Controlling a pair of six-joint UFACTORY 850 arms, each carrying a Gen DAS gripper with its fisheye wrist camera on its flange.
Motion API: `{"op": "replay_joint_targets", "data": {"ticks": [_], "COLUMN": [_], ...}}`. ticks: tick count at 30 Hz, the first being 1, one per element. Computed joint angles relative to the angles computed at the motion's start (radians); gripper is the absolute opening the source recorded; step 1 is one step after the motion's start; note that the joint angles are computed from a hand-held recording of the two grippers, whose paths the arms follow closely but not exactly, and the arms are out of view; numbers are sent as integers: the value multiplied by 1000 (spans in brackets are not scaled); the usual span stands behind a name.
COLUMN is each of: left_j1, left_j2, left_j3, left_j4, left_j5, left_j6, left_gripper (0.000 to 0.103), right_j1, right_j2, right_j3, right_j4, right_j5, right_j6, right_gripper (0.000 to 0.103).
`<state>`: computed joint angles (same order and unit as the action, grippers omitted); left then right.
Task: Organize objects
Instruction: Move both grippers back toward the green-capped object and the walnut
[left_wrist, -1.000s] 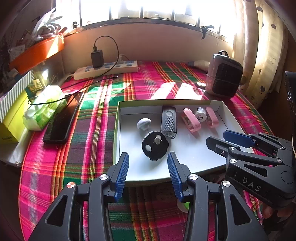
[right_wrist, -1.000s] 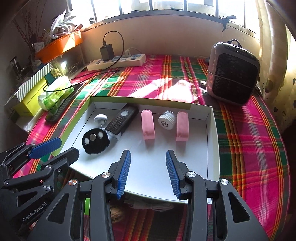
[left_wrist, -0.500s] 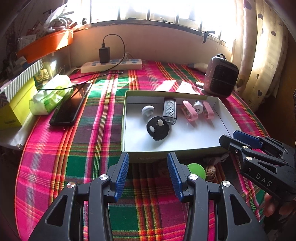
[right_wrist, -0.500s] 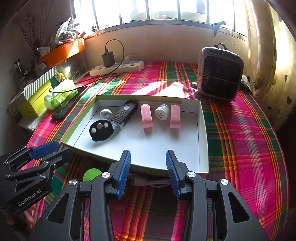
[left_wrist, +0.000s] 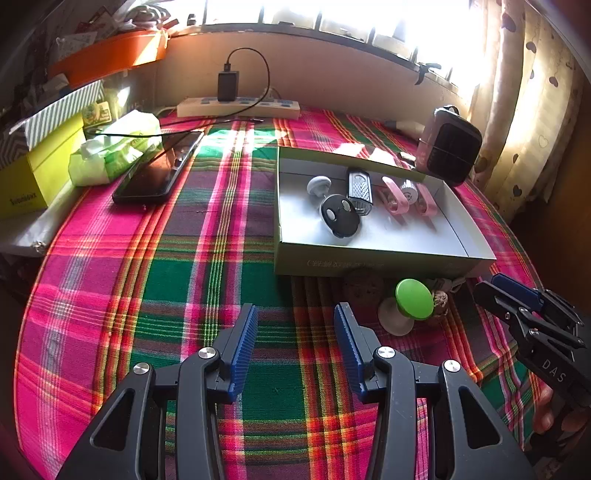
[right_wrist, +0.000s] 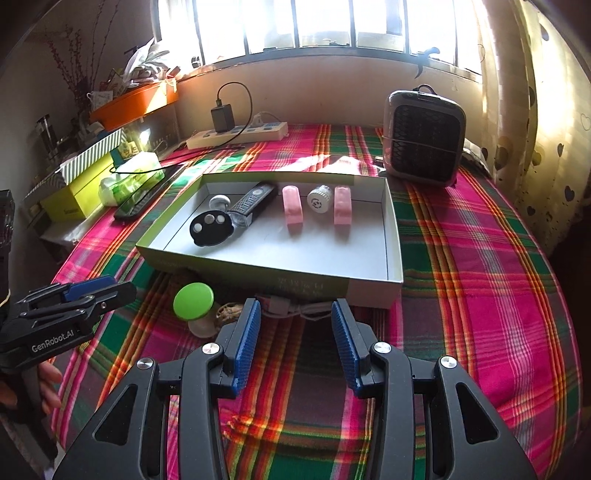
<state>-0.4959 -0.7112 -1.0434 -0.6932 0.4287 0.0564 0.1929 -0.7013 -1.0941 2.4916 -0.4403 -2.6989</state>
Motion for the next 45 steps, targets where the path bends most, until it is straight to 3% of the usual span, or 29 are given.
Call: {"op": "replay_joint_targets", "data": {"ticks": [5, 28, 32, 45], "left_j1": [2, 24, 23, 3], "left_j2": [-6, -19, -15, -4], "left_j3": [1, 0, 3, -2], "left_j4": [57, 177, 208, 302], "left_j5": [-4, -29, -25, -14], "left_j6": [-51, -146, -171, -223], "left_gripper": [42, 42, 42, 42], "right_j1": [6, 28, 26, 9], "right_j2": [-17, -70, -72, -61], "right_j3": [-12, -71, -72, -52], "right_j4": [-116, -288, -300, -289], "right_j5": [-14, 0, -7, -17], "right_j6": [99, 201, 211, 202], "right_gripper": [45, 45, 33, 32]}}
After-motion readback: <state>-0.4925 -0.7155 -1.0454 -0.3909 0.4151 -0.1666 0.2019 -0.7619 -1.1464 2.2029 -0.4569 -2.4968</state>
